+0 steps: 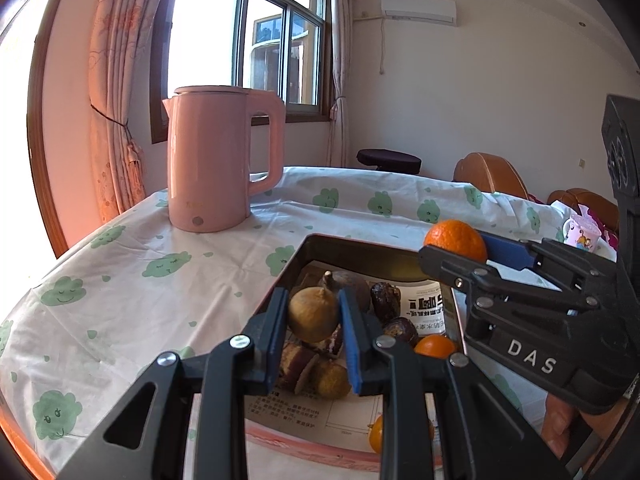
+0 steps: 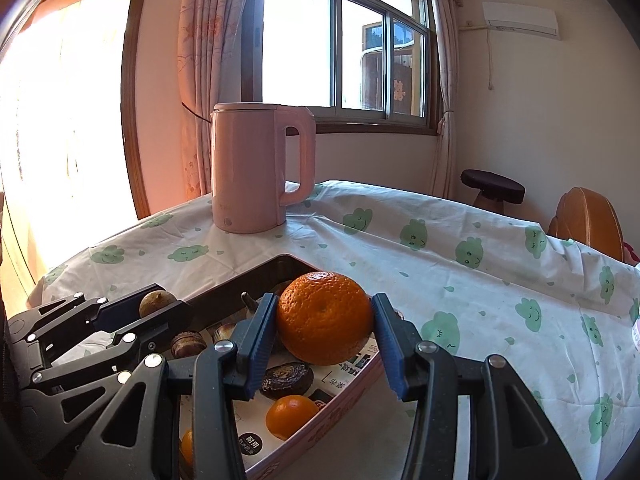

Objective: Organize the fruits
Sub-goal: 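Lower the kiwi and orange into the tin box and open both tools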

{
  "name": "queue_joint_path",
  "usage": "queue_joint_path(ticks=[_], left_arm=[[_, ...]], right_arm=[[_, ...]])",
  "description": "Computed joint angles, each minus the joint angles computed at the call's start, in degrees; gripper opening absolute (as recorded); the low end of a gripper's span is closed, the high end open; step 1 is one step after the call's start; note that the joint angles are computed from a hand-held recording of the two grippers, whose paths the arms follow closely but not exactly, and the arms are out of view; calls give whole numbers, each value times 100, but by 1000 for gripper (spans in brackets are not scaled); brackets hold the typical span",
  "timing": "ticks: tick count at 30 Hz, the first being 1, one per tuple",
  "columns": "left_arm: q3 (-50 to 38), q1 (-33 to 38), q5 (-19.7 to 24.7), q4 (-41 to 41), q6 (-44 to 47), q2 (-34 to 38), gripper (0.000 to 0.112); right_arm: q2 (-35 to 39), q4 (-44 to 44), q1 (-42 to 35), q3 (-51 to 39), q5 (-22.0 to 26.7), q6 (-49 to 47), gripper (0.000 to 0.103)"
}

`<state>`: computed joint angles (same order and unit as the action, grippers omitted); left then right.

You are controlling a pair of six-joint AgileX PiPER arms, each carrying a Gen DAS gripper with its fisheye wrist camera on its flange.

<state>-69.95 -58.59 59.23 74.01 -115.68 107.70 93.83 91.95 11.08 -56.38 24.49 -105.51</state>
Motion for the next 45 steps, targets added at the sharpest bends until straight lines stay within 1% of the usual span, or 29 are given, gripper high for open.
queue_joint_path(ticks=[7, 10, 17, 20, 24, 30, 33, 36, 37, 38, 39, 41, 42, 43, 44, 45], left_arm=[[29, 69, -185, -107, 79, 12, 27], [-22, 121, -300, -239, 272, 34, 27], [-151, 181, -416, -447, 553, 147, 27], [-193, 200, -446, -521, 658, 188, 27], [-198, 235, -501, -606, 712, 201, 27], [-212, 223, -465, -666, 776, 209, 28], [-222, 230, -435, -741, 849, 203, 30], [-220, 219, -337, -796, 850, 182, 39], [-207, 218, -318, -803, 846, 166, 44], [-198, 212, -283, -824, 840, 155, 50], [-203, 208, -233, -850, 824, 154, 54], [-156, 181, -192, -831, 743, 127, 71], [-83, 171, -291, -773, 700, 82, 77], [-64, 130, -302, -727, 664, 73, 90], [-91, 51, -187, -674, 630, 102, 98], [-135, -33, -49, -610, 616, 140, 99]], right_arm=[[166, -568, 132, -143, -164, 531, 50], [256, -977, 187, -243, -223, 930, 50], [442, -2061, 345, -465, -342, 1953, 50], [544, -2477, 357, -582, -291, 2379, 50], [612, -2783, 356, -651, -248, 2674, 50], [641, -3143, 390, -715, -239, 3003, 50], [652, -3369, 409, -759, -234, 3203, 51], [642, -3624, 434, -792, -280, 3454, 52], [621, -3643, 431, -777, -302, 3473, 53], [598, -3642, 422, -758, -327, 3479, 54], [571, -3631, 407, -741, -336, 3480, 55], [523, -3590, 345, -719, -310, 3469, 56], [495, -3555, 308, -706, -294, 3455, 59], [460, -3414, 242, -687, -204, 3333, 64], [404, -3172, 172, -634, -113, 3100, 72], [318, -2981, 147, -554, -99, 2912, 73]])
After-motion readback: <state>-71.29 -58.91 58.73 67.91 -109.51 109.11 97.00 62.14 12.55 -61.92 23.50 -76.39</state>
